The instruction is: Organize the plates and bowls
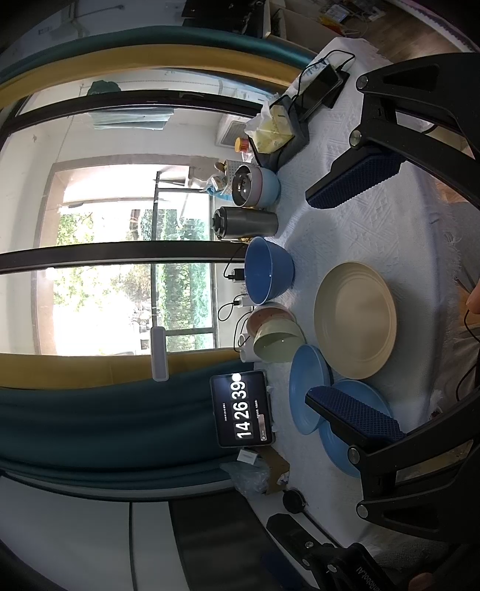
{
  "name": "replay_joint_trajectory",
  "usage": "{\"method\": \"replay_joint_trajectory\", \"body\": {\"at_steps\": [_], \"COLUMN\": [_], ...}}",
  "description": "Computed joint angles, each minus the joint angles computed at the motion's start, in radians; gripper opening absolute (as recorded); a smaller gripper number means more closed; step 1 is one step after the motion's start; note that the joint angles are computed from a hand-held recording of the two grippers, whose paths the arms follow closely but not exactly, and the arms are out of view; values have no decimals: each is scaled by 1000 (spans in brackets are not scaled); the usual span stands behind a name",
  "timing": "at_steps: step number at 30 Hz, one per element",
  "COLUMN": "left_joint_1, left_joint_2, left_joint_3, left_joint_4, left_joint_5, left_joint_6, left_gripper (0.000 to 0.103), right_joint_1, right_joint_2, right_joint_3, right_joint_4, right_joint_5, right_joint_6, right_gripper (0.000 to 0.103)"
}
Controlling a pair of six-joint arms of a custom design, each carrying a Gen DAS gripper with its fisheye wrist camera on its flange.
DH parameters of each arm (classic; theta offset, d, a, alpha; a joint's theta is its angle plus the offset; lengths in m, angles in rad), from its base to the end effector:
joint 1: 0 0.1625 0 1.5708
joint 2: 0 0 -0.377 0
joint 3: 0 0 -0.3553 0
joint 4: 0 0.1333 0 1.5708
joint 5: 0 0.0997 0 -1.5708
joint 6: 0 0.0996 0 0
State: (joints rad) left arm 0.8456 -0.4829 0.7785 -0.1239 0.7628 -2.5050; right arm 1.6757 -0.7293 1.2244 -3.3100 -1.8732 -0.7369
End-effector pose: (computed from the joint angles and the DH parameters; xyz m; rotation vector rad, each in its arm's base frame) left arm -0.3269 -0.6784 0.1241 0.6621 1.8984 -1.6263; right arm 0.1780 -0.7010 0.3088 0.6602 -2.0464 1.3556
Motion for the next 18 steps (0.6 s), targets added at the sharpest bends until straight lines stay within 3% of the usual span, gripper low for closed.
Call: {"method": "replay_joint_trajectory", "body": {"at_steps": [18], "left_joint_1": [3], "left_joint_2": [8], "left_joint_3": [-12], "left_joint_4": [13], "left_joint_5": [-9], "left_joint_6": [-8], "left_gripper": [102], "right_joint_1": [0], "right_joint_2": [19], "right_joint_3": [-9], "right_joint_4": [14], "right_joint_5": [-7], "right_joint_6": [3], "right_gripper": [99]}}
